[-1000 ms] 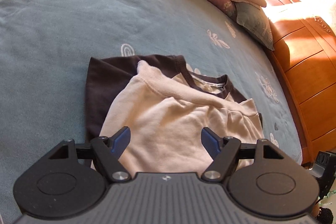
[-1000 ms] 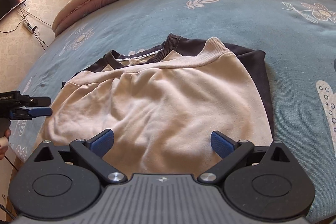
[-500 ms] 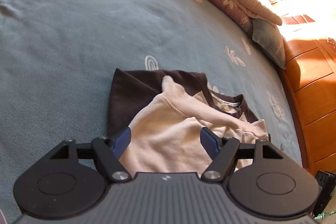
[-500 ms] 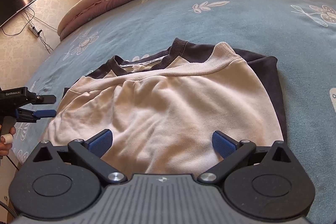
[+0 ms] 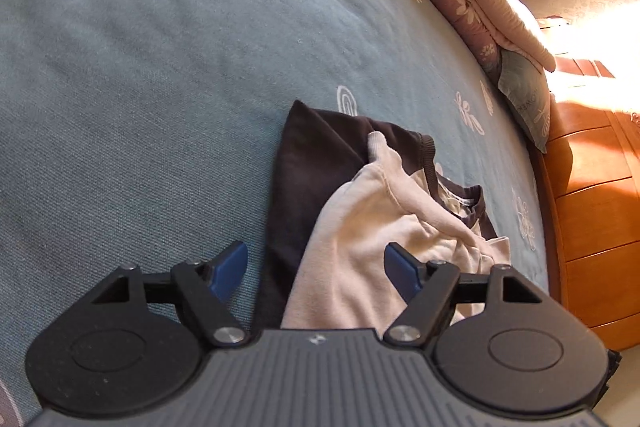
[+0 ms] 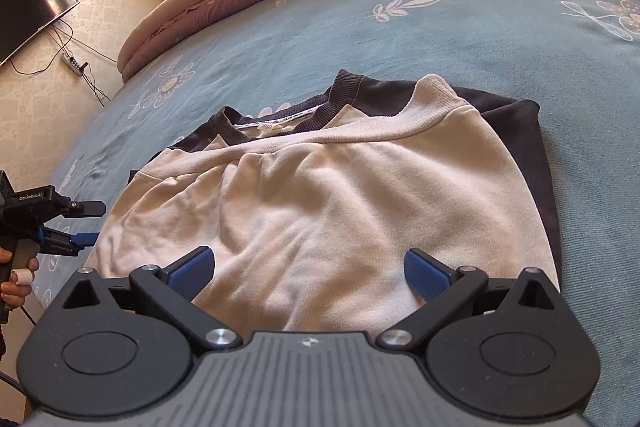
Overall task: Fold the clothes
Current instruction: 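Grasp the edge of the cream and brown sweatshirt stack with the left gripper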
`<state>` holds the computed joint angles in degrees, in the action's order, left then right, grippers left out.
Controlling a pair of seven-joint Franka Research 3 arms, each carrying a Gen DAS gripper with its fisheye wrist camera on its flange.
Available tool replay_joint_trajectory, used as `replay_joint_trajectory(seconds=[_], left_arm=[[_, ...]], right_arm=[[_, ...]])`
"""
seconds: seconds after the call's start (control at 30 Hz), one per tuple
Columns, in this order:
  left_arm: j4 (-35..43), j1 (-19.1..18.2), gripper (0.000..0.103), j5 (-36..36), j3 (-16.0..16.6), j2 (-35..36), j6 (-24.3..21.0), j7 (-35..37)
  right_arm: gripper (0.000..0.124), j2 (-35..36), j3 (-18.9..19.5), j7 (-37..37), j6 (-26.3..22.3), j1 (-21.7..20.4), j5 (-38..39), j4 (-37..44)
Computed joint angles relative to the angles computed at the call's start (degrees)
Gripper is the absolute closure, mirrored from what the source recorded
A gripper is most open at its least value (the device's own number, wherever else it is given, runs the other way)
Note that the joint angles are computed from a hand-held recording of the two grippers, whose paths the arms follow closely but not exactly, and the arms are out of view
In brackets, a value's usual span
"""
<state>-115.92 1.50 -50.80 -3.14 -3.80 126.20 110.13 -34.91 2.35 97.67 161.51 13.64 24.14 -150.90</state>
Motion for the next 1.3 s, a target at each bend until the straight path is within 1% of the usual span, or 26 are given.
replay_joint_trajectory(seconds=[0.07,0.2,0.3,0.5,0.6,0.67,0.8,0.87,0.93,1.0,1.13,1.2,1.3], left_arm=[[0.69,0.28,0.028,-2.41,0.38,1.07,-1.12,1.18],[3.29,1.19,0.028,-5.9,-0.04,4.07,-2.96,3.19],[6.39,1.94,0.028,-7.45,-1.05,7.02,-3.85,4.0],[12.48,3.85,0.028,-10.26,-3.74,12.83,-4.51,6.66],[13.31,5.41,0.028,-12.85,-4.59,14.19,-6.05,7.23],[12.77,6.43,0.028,-13.55,-4.77,13.98,-8.18,8.48],[11.44,8.0,0.027,-12.51,-4.21,13.02,-15.39,10.49],[10.66,8.44,0.027,-12.32,-3.8,12.48,-17.52,12.35],[11.41,8.49,0.027,-12.38,-3.57,13.22,-18.45,12.63],[13.92,8.38,0.027,-12.2,-3.8,15.23,-19.06,11.55],[21.32,7.87,0.027,-9.92,-5.74,20.55,-18.75,11.02],[24.54,8.22,0.027,-9.04,-6.88,22.91,-19.62,10.59],[26.07,9.3,0.029,-7.73,-7.97,23.96,-21.27,9.67]], right_arm=[[0.021,0.22,-0.16,-0.47,0.66,0.38,0.13,-0.17],[0.021,1.16,0.47,-0.54,0.78,0.05,-0.61,0.31],[0.021,1.78,1.47,0.52,0.9,-0.77,-1.61,0.65],[0.021,2.33,1.8,1.53,0.59,-1.05,-2.93,1.06],[0.021,2.43,1.8,1.88,0.44,-1.13,-3.32,1.2],[0.021,2.41,1.85,1.92,0.25,-1.17,-3.69,1.24],[0.021,2.46,1.67,1.38,-0.12,-0.97,-4.2,1.34],[0.021,2.54,1.67,1.24,-0.48,-1.02,-4.43,1.53],[0.021,2.59,1.79,1.18,-0.76,-1.15,-4.73,1.67],[0.021,2.55,2.05,1.27,-0.81,-1.38,-5.09,1.64],[0.021,2.68,3.05,2.26,-1.25,-2.26,-6.33,1.9],[0.021,2.86,3.67,3.22,-1.7,-2.85,-7.18,2.22],[0.021,3.16,4.14,4.06,-2.78,-3.34,-8.6,2.85]])
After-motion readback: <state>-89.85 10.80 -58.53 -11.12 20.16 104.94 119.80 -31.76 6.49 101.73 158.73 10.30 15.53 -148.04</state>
